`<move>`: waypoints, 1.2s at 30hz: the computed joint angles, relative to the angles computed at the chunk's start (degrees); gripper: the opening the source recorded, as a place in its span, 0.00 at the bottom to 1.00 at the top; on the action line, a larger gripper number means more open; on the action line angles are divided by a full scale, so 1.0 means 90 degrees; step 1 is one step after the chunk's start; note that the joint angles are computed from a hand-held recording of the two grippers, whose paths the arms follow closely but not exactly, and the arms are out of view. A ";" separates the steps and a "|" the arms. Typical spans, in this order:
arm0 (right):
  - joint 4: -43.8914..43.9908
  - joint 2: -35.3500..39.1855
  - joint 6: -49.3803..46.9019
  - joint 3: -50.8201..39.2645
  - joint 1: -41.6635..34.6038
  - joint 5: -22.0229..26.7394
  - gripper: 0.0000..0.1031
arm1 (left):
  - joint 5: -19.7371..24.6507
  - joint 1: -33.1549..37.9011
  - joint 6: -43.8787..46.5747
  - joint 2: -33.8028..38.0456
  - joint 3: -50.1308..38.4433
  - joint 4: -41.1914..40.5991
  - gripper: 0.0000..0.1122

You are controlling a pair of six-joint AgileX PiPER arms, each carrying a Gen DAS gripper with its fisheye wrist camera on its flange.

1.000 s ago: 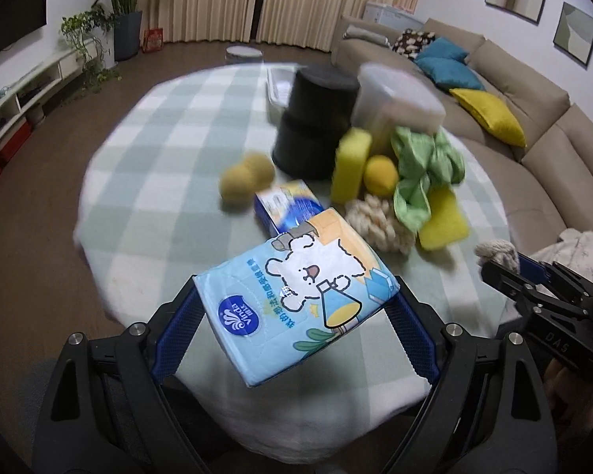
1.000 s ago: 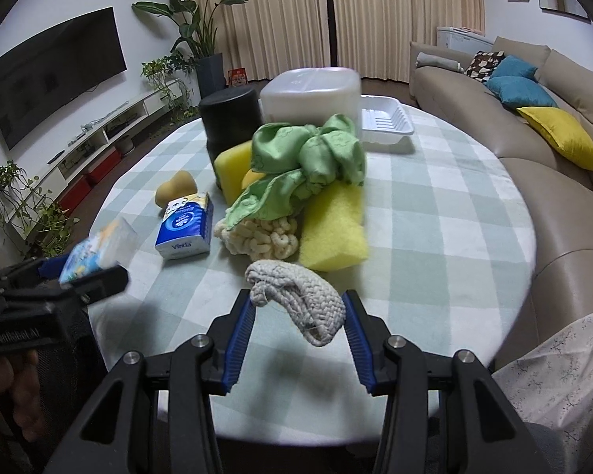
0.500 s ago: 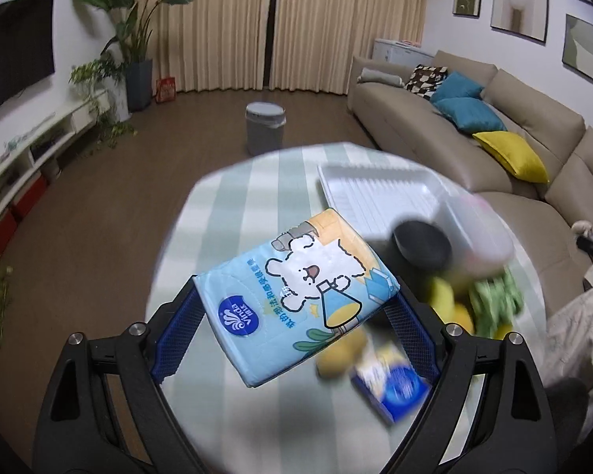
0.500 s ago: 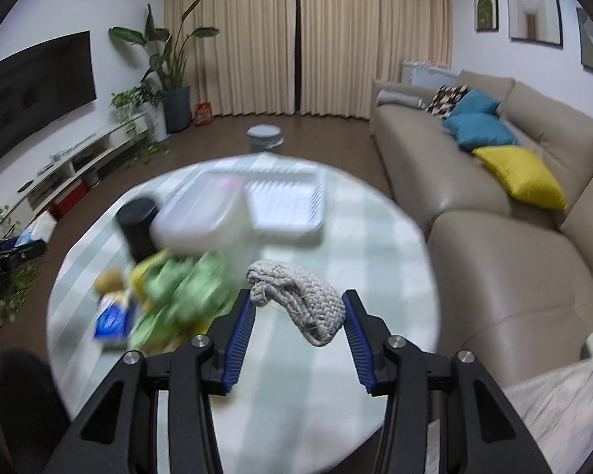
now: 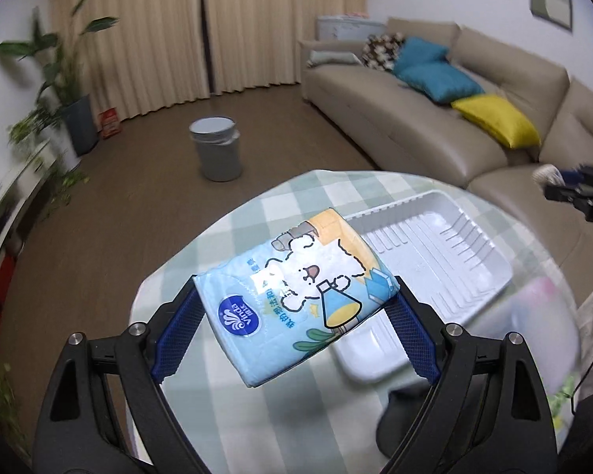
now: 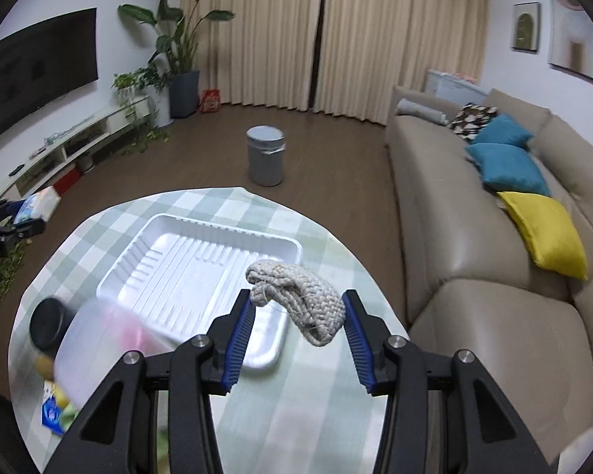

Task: Organize soft objects
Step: 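Carry the tissue pack and sock to the white tray and open both grippers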

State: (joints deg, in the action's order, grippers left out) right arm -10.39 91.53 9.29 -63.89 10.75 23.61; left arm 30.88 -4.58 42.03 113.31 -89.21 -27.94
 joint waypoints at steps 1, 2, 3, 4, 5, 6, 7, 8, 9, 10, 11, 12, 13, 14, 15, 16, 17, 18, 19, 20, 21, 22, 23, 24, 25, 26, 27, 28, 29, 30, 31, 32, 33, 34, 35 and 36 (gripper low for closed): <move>0.0331 0.0425 -0.0431 -0.0400 -0.0049 0.0102 0.47 | 0.0089 -0.0118 -0.0155 0.0273 -0.0359 0.0221 0.79; 0.0424 0.0693 -0.0608 -0.0647 -0.0052 0.0156 0.47 | 0.0291 -0.0178 -0.0196 0.0531 -0.0737 0.0305 0.79; 0.0568 0.0947 -0.0841 -0.0874 -0.0061 0.0197 0.47 | 0.0474 -0.0252 -0.0121 0.0750 -0.1024 0.0261 0.79; 0.0874 0.1226 -0.1210 -0.1132 -0.0088 0.0275 0.47 | 0.0604 -0.0355 -0.0133 0.0984 -0.1317 0.0332 0.79; 0.1246 0.1519 -0.1614 -0.1422 -0.0128 0.0379 0.47 | 0.0666 -0.0455 -0.0188 0.1132 -0.1477 0.0448 0.79; 0.1599 0.1776 -0.2004 -0.1665 -0.0161 0.0458 0.47 | 0.0715 -0.0569 -0.0223 0.1335 -0.1691 0.0594 0.79; 0.1888 0.2007 -0.2345 -0.1868 -0.0172 0.0528 0.47 | 0.0730 -0.0664 -0.0294 0.1475 -0.1812 0.0730 0.79; 0.2043 0.2243 -0.2608 -0.2075 -0.0164 0.0580 0.47 | 0.0732 -0.0711 -0.0327 0.1550 -0.1855 0.0806 0.79; 0.2131 0.2428 -0.2787 -0.2245 -0.0151 0.0650 0.47 | 0.0722 -0.0785 -0.0409 0.1665 -0.1935 0.0955 0.79; 0.2232 0.2710 -0.2976 -0.2501 -0.0151 0.0765 0.47 | 0.0677 -0.0843 -0.0438 0.1753 -0.1933 0.1070 0.79; 0.2238 0.2893 -0.3027 -0.2668 -0.0134 0.0851 0.47 | 0.0679 -0.0890 -0.0511 0.1847 -0.1979 0.1199 0.79; 0.2161 0.3098 -0.3013 -0.2859 -0.0101 0.0933 0.47 | 0.0728 -0.0924 -0.0584 0.1964 -0.2084 0.1313 0.79; 0.2102 0.3291 -0.3003 -0.3042 -0.0071 0.1022 0.47 | 0.0731 -0.0949 -0.0617 0.2052 -0.2120 0.1398 0.79; 0.2110 0.3419 -0.3045 -0.3150 -0.0057 0.1065 0.47 | 0.0758 -0.0976 -0.0657 0.2151 -0.2206 0.1491 0.79; 0.2152 0.3545 -0.3143 -0.3243 -0.0042 0.1092 0.47 | 0.0765 -0.0994 -0.0662 0.2219 -0.2242 0.1553 0.79; 0.2122 0.3621 -0.3160 -0.3294 -0.0011 0.1096 0.47 | 0.0769 -0.1008 -0.0655 0.2282 -0.2265 0.1593 0.79; 0.2097 0.3692 -0.3173 -0.3362 0.0009 0.1130 0.47 | 0.0763 -0.1007 -0.0647 0.2308 -0.2273 0.1597 0.79; 0.2080 0.3783 -0.3200 -0.3451 0.0021 0.1174 0.47 | 0.0754 -0.1005 -0.0653 0.2330 -0.2273 0.1599 0.79; 0.1959 0.3871 -0.3141 -0.3528 0.0065 0.1199 0.47 | 0.0770 -0.1007 -0.0644 0.2364 -0.2291 0.1576 0.79; 0.1881 0.3931 -0.3097 -0.3579 0.0087 0.1203 0.47 | 0.0735 -0.1019 -0.0663 0.2364 -0.2258 0.1606 0.79; 0.1876 0.3957 -0.3093 -0.3591 0.0098 0.1198 0.47 | 0.0695 -0.1035 -0.0670 0.2361 -0.2214 0.1632 0.79; 0.1915 0.3981 -0.3109 -0.3598 0.0103 0.1193 0.47 | 0.0710 -0.1053 -0.0682 0.2395 -0.2250 0.1657 0.79; 0.1947 0.3971 -0.3143 -0.3561 0.0096 0.1172 0.47 | 0.0715 -0.1070 -0.0690 0.2415 -0.2256 0.1679 0.79; 0.1933 0.3987 -0.3129 -0.3556 0.0108 0.1158 0.47 | 0.0699 -0.1095 -0.0729 0.2438 -0.2257 0.1732 0.79; 0.1876 0.4017 -0.3071 -0.3561 0.0130 0.1151 0.47 | 0.0698 -0.1120 -0.0778 0.2469 -0.2271 0.1794 0.79; 0.1837 0.4045 -0.3041 -0.3572 0.0146 0.1152 0.47 | 0.0741 -0.1136 -0.0815 0.2525 -0.2337 0.1825 0.79; 0.1787 0.4078 -0.2993 -0.3586 0.0170 0.1139 0.47 | 0.0754 -0.1153 -0.0865 0.2559 -0.2364 0.1873 0.79; 0.1748 0.4103 -0.2950 -0.3585 0.0184 0.1125 0.47 | 0.0614 -0.1187 -0.0919 0.2536 -0.2263 0.1970 0.80; 0.1749 0.4128 -0.2935 -0.3581 0.0188 0.1109 0.47 | 0.0590 -0.1204 -0.0944 0.2549 -0.2270 0.2021 0.80; 0.1750 0.4132 -0.2930 -0.3549 0.0198 0.1081 0.47 | 0.0536 -0.1221 -0.0952 0.2541 -0.2232 0.2049 0.80; 0.1702 0.4171 -0.2904 -0.3551 0.0221 0.1055 0.47 | 0.0505 -0.1228 -0.0944 0.2537 -0.2212 0.2051 0.80; 0.1627 0.4186 -0.2857 -0.3528 0.0244 0.1030 0.48 | 0.0505 -0.1230 -0.0907 0.2533 -0.2207 0.2019 0.81; 0.1543 0.4196 -0.2796 -0.3492 0.0267 0.1001 0.49 | 0.0601 -0.1209 -0.0799 0.2558 -0.2261 0.1888 0.81; 0.1503 0.4203 -0.2761 -0.3465 0.0275 0.0952 0.49 | 0.0736 -0.1178 -0.0683 0.2598 -0.2340 0.1715 0.81; 0.1499 0.4185 -0.2739 -0.3424 0.0274 0.0885 0.49 | 0.0803 -0.1162 -0.0631 0.2618 -0.2368 0.1618 0.81; 0.1509 0.4168 -0.2720 -0.3398 0.0260 0.0856 0.50 | 0.0881 -0.1134 -0.0536 0.2637 -0.2396 0.1494 0.81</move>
State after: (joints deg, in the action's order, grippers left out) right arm 3.19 129.04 -15.19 -94.47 13.09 31.31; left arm 38.80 -14.79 37.21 137.05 -110.77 -14.49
